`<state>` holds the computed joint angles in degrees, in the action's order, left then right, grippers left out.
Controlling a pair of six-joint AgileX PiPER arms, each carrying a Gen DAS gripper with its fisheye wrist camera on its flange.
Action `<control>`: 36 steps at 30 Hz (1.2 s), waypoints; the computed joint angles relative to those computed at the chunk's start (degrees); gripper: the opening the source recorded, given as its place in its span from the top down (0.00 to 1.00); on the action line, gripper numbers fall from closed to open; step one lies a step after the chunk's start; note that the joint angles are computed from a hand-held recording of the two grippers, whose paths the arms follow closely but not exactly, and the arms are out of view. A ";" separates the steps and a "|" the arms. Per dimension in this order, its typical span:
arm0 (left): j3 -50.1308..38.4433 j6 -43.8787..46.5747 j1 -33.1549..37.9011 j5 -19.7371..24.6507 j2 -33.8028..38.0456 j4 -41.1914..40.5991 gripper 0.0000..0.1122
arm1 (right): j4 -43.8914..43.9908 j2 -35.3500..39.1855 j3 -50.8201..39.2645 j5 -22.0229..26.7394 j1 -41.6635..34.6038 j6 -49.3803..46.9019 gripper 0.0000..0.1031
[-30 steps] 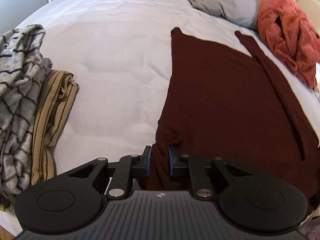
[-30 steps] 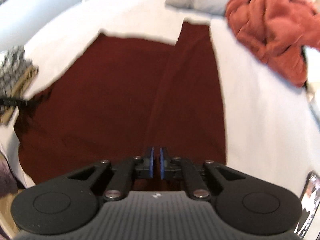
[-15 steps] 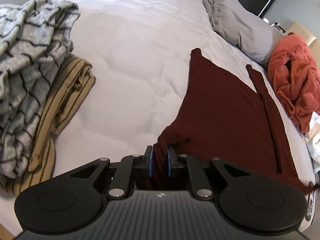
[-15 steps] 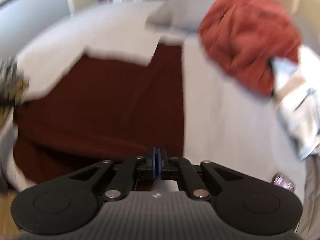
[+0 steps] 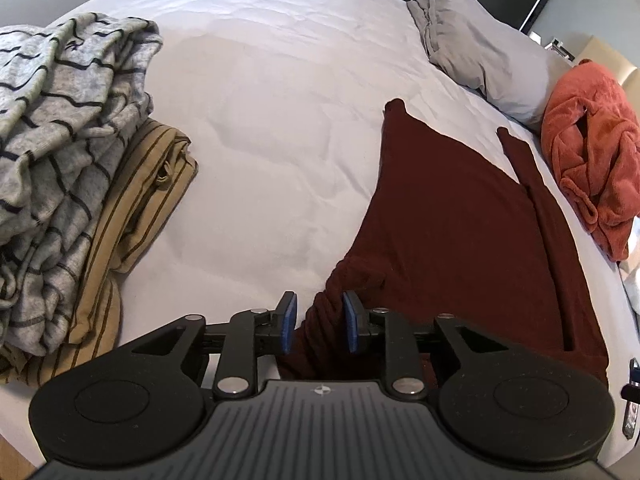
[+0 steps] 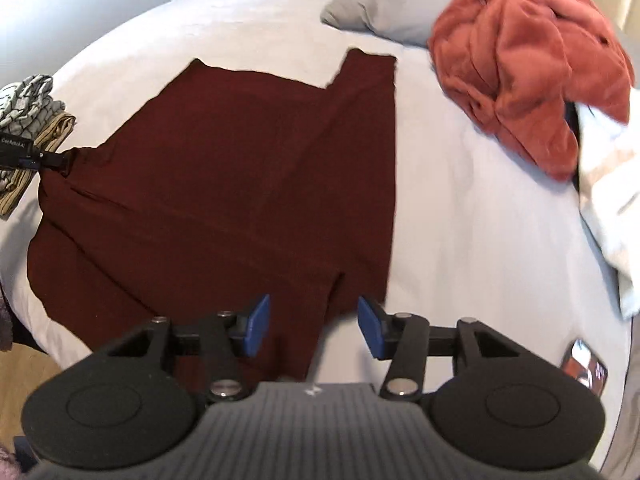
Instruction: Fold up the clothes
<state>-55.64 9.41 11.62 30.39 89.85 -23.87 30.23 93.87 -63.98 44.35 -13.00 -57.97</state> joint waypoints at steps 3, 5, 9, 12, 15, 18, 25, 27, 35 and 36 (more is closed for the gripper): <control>0.67 1.09 0.58 -0.49 -0.74 -1.34 0.80 | 2.38 1.44 1.68 -4.53 2.81 -5.26 0.64; 0.89 2.15 1.12 -0.61 -1.15 -2.48 0.80 | 4.36 2.28 3.57 -8.00 4.27 -10.83 0.69; 1.12 3.80 2.19 -0.95 -1.89 -4.22 0.80 | -1.94 4.31 4.22 -11.00 6.34 -7.88 0.77; 1.03 4.44 2.59 -1.23 -2.12 -4.81 0.79 | -1.79 5.72 3.12 -9.78 5.51 -7.34 0.91; 0.98 5.26 2.84 -1.41 -2.43 -5.55 0.79 | -1.23 5.18 2.59 -8.90 5.39 -6.62 0.95; 1.14 6.63 3.20 -1.67 -3.19 -6.79 0.79 | 1.18 0.84 3.46 -8.26 5.04 -8.21 0.95; 1.92 8.89 3.86 -2.10 -5.11 -8.49 0.79 | 8.62 -12.57 6.52 -12.31 1.27 -6.92 0.96; 2.19 8.96 3.89 -2.13 -5.52 -8.31 0.79 | 7.64 -14.96 5.81 -11.15 -0.02 -3.77 0.96; 3.36 10.85 -1.90 -0.24 -6.60 0.86 0.64 | -6.76 -13.96 5.47 -10.35 0.04 11.46 0.96; 4.38 10.13 -3.99 -1.30 -6.99 4.34 0.58 | -5.46 -13.36 5.58 -9.13 -0.84 10.53 0.96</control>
<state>-51.26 19.54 7.63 29.09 82.86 -19.53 24.77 80.51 -58.40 35.21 -13.84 -47.45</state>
